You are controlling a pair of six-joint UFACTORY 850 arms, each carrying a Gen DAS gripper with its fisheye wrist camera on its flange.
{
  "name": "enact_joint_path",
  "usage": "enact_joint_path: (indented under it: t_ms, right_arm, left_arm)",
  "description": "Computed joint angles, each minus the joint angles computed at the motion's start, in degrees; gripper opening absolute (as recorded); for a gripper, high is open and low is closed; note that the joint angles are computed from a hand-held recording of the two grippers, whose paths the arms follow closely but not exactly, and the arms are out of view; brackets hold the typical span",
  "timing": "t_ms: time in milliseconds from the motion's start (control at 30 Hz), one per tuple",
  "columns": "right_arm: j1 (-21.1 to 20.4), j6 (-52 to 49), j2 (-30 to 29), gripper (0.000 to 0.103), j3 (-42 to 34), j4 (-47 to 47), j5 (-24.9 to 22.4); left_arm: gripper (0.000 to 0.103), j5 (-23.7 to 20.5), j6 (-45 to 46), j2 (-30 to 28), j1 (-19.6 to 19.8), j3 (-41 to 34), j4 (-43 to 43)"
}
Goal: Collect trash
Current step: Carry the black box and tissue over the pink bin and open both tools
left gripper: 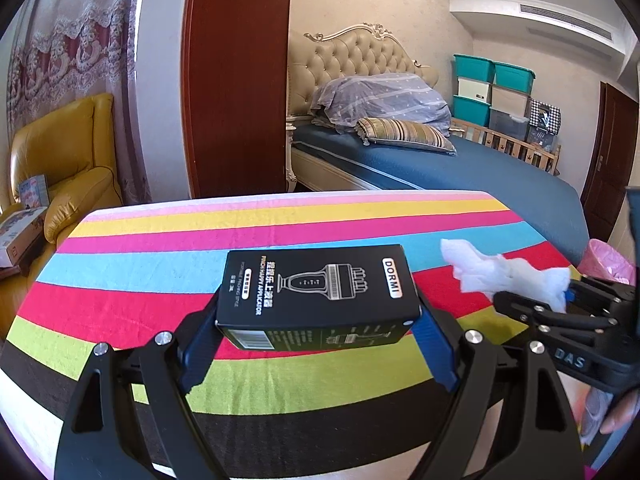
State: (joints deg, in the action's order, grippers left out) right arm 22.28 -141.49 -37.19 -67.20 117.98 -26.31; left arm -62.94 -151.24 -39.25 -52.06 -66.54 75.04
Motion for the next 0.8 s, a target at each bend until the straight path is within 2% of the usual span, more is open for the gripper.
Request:
enact_joint_path:
  t_ms: [300,800]
  right_arm:
    - [-3.0,-3.8,3.8,0.046,6.7,7.8,-4.7]
    - [-5.6,-8.9,7.1,0.046,12.1,12.3,-8.3]
  left_arm:
    - [0.083,0.0,0.2,-0.2,-0.2,0.1,0.6]
    - [0.083,-0.5,1.3,-0.5,-0.6,-0.1,1.5]
